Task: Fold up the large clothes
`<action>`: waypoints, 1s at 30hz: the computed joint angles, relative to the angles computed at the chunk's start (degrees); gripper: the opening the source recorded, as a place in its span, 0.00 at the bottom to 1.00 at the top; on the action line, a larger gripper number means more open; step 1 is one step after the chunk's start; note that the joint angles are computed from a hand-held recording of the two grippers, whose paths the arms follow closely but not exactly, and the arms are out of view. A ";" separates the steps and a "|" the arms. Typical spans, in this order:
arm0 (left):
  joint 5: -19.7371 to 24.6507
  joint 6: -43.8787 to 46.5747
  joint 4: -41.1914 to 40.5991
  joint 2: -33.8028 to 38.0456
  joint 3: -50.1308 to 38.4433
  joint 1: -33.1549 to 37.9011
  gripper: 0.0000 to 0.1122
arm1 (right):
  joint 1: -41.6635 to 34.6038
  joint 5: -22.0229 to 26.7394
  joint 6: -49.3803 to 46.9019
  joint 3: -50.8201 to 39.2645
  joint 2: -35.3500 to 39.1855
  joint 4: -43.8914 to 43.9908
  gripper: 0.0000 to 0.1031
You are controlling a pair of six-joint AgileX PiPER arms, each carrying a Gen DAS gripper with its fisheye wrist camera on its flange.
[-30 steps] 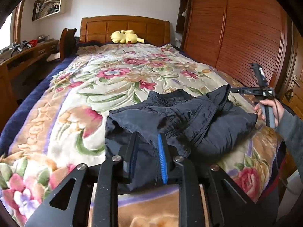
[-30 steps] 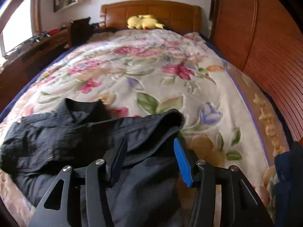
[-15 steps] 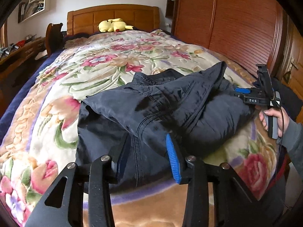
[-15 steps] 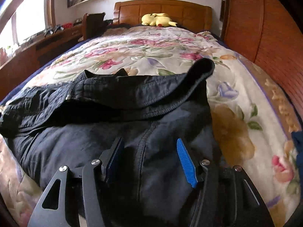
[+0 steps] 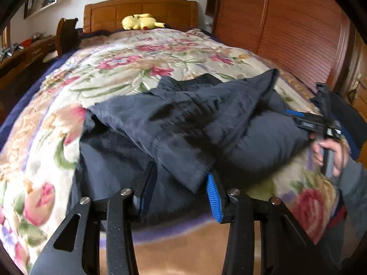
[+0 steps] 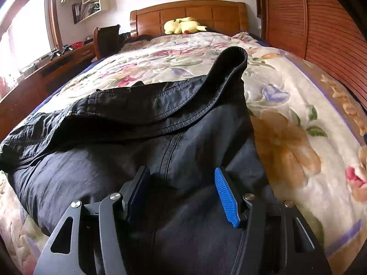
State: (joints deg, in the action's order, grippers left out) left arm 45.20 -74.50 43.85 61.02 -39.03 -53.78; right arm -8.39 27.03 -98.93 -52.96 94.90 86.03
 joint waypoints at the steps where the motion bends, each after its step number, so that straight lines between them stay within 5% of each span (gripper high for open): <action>1: -1.07 1.92 -0.88 0.53 -0.52 1.32 0.34 | -0.32 0.43 -1.10 0.30 0.07 1.06 0.59; 3: -5.22 10.74 -6.51 1.60 -2.58 6.69 0.15 | -0.75 1.05 -2.90 1.16 -0.09 2.73 0.59; 6: -6.65 17.14 -9.76 2.08 -5.50 11.41 0.05 | -1.12 1.52 -7.17 2.30 -0.61 6.74 0.59; 16: -8.62 39.47 -21.51 10.11 -22.37 32.34 0.04 | -1.20 2.89 -3.05 -1.57 -1.49 -0.28 0.59; 20: -10.03 47.21 -26.37 16.29 -27.93 38.21 0.04 | -0.73 2.54 6.46 -10.12 0.87 -10.08 0.59; 25: -12.49 50.10 -29.83 21.99 -30.13 44.82 0.04 | 1.38 2.58 30.47 -27.32 9.90 -33.90 0.59; 30: -15.14 64.49 -44.96 22.81 -27.58 49.40 0.07 | 3.56 8.53 50.94 -44.70 20.57 -52.76 0.59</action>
